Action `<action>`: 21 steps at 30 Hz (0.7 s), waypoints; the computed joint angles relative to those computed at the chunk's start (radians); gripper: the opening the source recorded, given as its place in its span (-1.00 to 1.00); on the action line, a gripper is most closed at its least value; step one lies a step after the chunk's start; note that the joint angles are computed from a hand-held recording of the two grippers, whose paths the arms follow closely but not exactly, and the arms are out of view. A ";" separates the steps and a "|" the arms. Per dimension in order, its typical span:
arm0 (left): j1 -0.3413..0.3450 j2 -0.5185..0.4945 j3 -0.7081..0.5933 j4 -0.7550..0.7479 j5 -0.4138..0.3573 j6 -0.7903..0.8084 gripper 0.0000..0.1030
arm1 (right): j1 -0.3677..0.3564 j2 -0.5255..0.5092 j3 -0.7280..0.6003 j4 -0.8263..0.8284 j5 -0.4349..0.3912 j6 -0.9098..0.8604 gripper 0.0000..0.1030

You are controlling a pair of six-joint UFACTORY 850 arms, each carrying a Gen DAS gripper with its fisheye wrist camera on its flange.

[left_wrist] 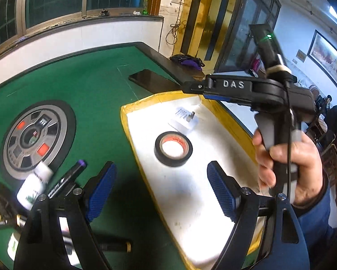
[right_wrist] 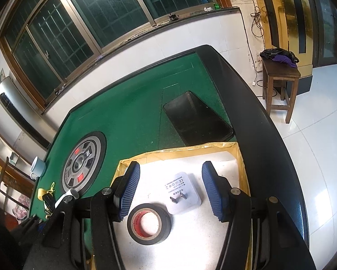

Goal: Organize rigid objects
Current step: 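Move both tools away from the tray back toward the pile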

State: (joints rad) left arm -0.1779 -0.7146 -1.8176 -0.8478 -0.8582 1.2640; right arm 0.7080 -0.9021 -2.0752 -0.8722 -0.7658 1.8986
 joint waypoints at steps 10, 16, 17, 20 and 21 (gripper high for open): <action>0.141 0.214 0.327 -0.373 0.214 0.454 0.60 | 0.016 -0.035 -0.067 -0.023 -0.071 -0.057 0.02; 0.272 0.203 0.336 -0.352 0.195 0.427 0.60 | 0.049 -0.106 -0.199 -0.107 -0.103 -0.149 0.02; 0.288 0.186 0.318 -0.339 0.183 0.413 0.60 | 0.054 -0.114 -0.213 -0.124 -0.082 -0.162 0.02; 0.332 0.155 0.303 -0.313 0.149 0.391 0.60 | 0.054 -0.124 -0.225 -0.125 0.056 -0.222 0.01; 0.341 0.149 0.302 -0.304 0.143 0.382 0.60 | 0.049 -0.133 -0.242 -0.066 0.111 -0.283 0.01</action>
